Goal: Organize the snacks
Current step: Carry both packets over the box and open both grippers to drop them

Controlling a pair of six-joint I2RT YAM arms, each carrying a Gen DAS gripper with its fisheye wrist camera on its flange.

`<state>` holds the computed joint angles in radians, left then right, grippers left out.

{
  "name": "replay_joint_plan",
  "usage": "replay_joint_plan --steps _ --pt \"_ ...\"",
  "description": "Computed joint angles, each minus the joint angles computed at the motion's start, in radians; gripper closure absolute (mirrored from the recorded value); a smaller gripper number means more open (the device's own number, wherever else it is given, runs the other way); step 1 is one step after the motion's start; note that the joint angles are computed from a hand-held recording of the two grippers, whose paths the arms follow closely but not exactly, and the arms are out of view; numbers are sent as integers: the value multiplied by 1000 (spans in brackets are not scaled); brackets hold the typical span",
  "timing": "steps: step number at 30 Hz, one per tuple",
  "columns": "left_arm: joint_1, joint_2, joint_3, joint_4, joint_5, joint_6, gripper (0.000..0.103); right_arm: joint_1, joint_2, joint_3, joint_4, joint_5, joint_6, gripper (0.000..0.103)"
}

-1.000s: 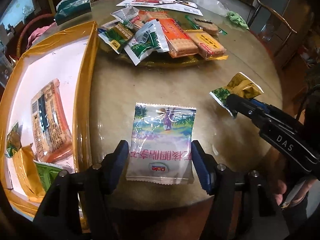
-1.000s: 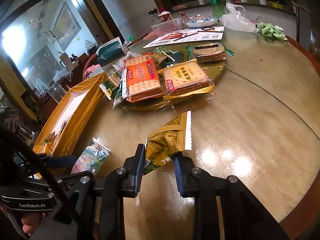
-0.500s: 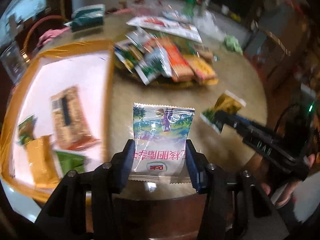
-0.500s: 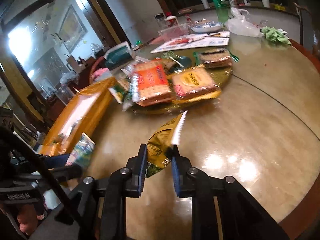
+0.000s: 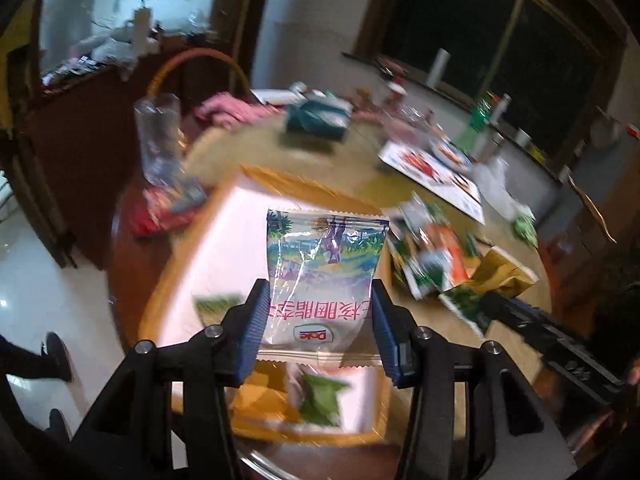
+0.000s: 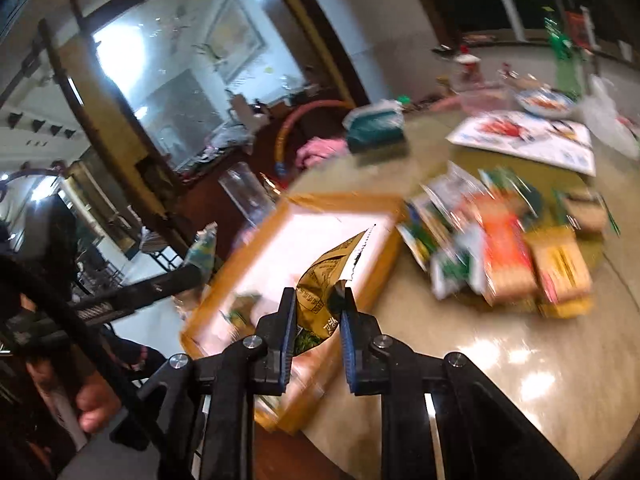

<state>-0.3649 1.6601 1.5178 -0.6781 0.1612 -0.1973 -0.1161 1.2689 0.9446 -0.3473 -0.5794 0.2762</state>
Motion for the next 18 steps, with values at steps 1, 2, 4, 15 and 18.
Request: replay_joint_plan --steps 1,2,4,15,18 --pt "14 26 30 -8 -4 -1 52 14 31 43 -5 -2 2 84" --pt "29 64 69 -20 8 0 52 35 82 98 10 -1 12 84" --pt "52 135 125 -35 49 -9 52 65 161 161 19 11 15 84" --pt "47 368 201 -56 6 5 52 183 574 438 -102 189 -36 84" --pt "35 368 181 -32 -27 18 51 192 619 483 -161 215 -65 84"
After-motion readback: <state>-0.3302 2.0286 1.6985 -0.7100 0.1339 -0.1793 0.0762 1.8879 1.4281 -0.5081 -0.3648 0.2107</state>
